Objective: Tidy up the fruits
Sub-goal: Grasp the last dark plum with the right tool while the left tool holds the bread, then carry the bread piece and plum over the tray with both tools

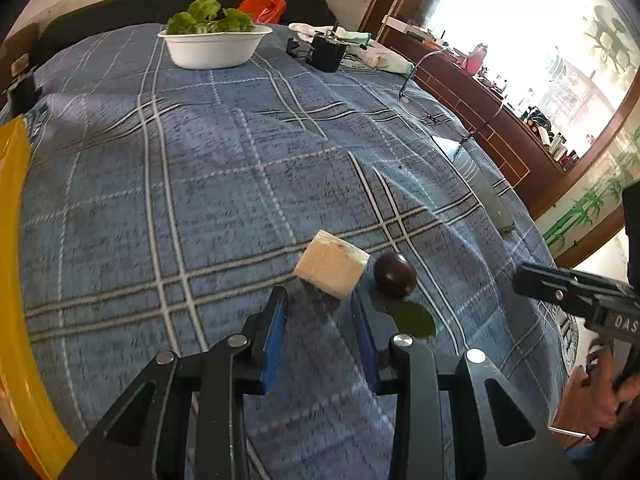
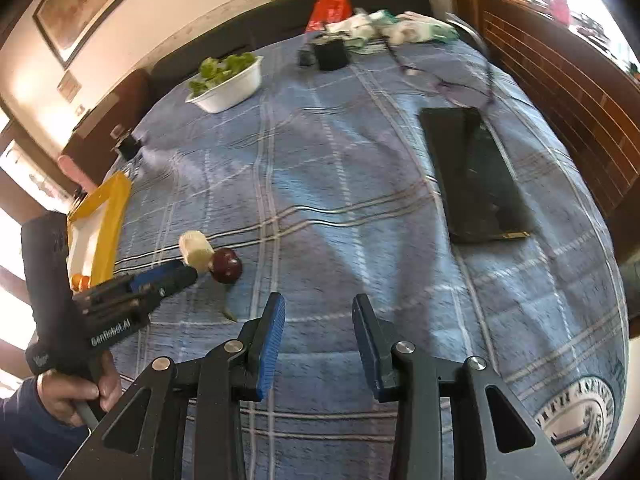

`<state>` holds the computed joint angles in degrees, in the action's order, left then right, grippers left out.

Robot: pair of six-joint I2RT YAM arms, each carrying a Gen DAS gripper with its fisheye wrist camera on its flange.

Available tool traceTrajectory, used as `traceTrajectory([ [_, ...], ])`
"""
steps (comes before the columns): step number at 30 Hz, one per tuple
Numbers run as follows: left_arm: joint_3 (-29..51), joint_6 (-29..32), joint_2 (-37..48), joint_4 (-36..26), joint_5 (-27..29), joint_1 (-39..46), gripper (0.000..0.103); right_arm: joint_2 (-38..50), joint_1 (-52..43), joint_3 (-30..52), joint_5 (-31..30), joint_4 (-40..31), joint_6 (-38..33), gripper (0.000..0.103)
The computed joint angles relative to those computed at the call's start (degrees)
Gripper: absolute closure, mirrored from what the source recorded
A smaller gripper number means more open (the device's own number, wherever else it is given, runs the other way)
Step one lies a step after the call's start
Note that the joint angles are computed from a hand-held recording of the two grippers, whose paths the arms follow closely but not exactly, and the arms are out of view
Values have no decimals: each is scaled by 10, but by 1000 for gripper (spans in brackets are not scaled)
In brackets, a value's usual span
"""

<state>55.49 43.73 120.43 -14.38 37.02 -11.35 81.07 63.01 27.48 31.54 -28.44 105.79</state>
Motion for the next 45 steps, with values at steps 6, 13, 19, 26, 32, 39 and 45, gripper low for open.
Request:
traceTrajectory([
  [6, -16, 30, -16, -15, 1, 26, 70, 28, -78, 13, -24, 98, -164, 65],
  [13, -23, 47, -39, -22, 7, 55, 66, 101, -150, 32, -78, 216, -297, 65],
  [19, -29, 60, -47, -22, 11, 74, 64, 147, -184, 47, -112, 274, -362, 65],
  [26, -29, 60, -47, -18, 15, 79, 61, 180, -220, 27, -157, 351, -388, 73],
  [32, -53, 49, -70, 25, 8, 48, 40, 128, -201, -3, -121, 323, -343, 74],
  [39, -42, 23, -52, 76, -41, -18, 34, 72, -150, -22, -67, 255, -258, 74],
  [45, -16, 7, -8, 96, -80, -54, 36, 41, -101, -21, -31, 187, -188, 74],
])
